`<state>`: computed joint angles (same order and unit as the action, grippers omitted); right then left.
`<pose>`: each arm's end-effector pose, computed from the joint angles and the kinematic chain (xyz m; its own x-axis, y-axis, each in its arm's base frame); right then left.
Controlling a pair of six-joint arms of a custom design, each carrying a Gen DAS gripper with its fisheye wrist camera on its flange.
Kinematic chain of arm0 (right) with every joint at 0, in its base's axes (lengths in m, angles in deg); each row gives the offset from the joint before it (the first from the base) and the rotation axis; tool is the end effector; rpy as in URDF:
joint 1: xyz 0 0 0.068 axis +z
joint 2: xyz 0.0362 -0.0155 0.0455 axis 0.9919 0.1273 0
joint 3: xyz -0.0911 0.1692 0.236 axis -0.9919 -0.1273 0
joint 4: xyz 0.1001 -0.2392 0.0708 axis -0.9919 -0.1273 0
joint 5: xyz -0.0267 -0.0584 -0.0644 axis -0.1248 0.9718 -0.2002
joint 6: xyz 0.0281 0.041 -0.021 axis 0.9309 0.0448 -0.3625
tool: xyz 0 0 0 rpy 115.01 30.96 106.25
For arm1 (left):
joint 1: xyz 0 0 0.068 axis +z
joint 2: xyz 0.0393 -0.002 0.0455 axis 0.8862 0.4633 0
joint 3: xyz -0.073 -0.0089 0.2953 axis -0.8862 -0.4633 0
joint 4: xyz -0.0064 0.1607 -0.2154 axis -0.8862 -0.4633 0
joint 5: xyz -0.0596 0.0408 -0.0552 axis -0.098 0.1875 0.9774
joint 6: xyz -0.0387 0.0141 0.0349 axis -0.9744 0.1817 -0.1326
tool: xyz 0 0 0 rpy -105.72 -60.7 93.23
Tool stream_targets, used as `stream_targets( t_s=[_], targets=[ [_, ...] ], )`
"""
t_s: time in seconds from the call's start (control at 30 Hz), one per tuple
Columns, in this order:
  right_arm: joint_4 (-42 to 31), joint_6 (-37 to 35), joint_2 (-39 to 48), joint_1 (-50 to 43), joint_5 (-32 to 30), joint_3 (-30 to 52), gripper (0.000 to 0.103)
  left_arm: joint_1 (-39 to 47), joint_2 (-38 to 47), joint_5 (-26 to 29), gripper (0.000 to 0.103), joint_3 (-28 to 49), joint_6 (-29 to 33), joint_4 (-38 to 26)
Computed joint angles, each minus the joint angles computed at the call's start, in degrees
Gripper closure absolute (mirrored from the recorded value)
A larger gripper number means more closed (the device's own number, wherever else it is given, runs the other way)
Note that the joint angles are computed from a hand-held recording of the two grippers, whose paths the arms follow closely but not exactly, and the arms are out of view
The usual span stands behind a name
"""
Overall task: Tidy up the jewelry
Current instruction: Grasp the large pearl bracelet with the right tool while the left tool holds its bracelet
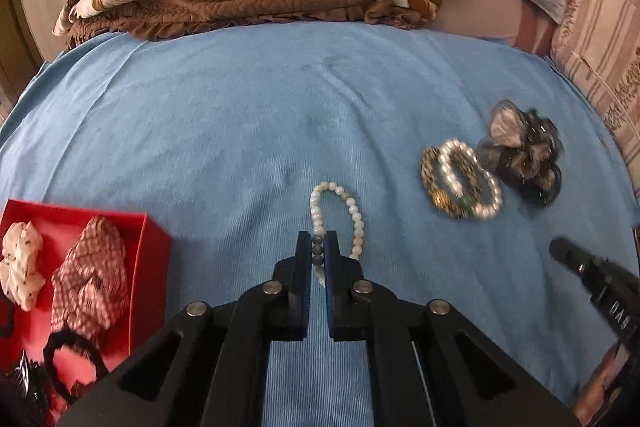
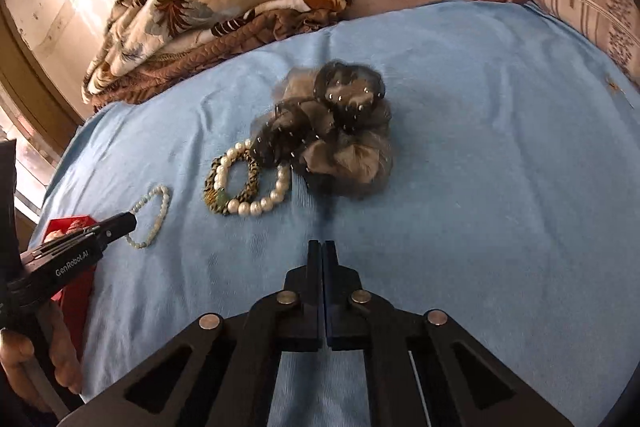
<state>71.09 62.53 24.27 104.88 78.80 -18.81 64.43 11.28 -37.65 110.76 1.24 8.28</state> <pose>0.2374 0.0899 0.1993 -0.7097 0.4131 -0.5706 0.2746 0.9082 0.3159 0.3430 0.0038 0.2061 -0.7850 0.3055 -0.5389 0.3742 0.9271 -0.0194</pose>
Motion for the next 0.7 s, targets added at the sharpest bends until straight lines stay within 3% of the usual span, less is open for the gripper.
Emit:
stream_targets(
  t_s=[0.1, 0.17, 0.23, 0.4, 0.53, 0.7],
  targets=[
    [0.2, 0.5, -0.1, -0.2, -0.9, 0.7, 0.095, 1.2, -0.1, 0.3, 0.097, -0.7, 0.1, -0.8],
    [0.9, 0.0, 1.3, -0.1, -2.1, 1.9, 0.078, 2.2, 0.8, 0.8, 0.097, -0.2, -0.1, -1.5],
    [3.1, 0.1, 2.5, 0.0, -3.8, 2.3, 0.069, 3.2, 1.9, 1.2, 0.097, 0.5, -0.6, -2.0],
    [0.5, -6.0, 12.7, -3.9, -4.9, 11.2, 0.069, 4.0, 3.4, 2.1, 0.097, 1.3, -1.3, -2.0],
    [-5.5, -7.5, 17.5, -9.2, -0.2, 17.6, 0.069, 3.8, 3.7, 2.4, 0.097, 1.6, -1.3, -1.8],
    [-1.9, -8.1, 13.9, -9.4, -6.6, 14.0, 0.069, 4.0, 4.0, 3.3, 0.097, 1.3, -1.6, -0.7]
  ],
)
